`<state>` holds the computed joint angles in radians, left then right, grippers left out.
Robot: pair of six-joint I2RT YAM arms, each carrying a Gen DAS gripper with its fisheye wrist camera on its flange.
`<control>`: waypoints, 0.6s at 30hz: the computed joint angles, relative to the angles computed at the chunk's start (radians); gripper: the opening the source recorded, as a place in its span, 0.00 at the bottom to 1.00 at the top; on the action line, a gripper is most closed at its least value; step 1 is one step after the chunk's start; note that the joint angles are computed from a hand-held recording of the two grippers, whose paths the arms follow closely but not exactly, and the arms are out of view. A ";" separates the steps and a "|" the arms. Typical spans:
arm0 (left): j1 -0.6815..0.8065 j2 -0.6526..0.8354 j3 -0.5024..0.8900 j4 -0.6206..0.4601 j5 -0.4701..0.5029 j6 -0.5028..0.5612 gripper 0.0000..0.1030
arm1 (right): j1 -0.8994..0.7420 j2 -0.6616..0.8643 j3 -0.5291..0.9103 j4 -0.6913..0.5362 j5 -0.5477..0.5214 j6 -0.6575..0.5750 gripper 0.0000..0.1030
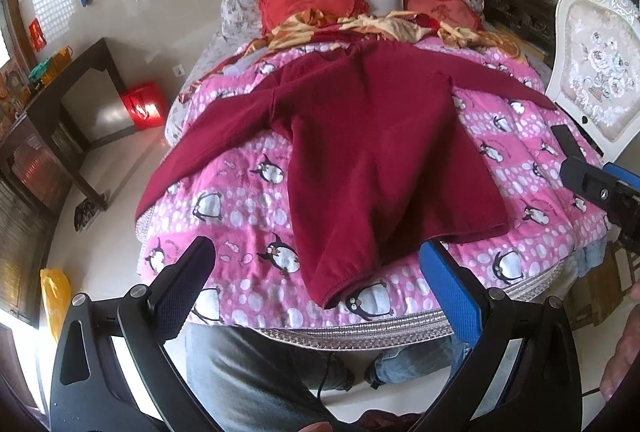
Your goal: Fold small clothes
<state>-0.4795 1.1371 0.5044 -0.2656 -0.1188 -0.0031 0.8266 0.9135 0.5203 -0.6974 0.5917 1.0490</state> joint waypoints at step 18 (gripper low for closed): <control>0.030 0.452 0.258 0.099 0.014 0.005 1.00 | -0.388 0.172 -0.006 0.272 -0.208 -0.339 0.98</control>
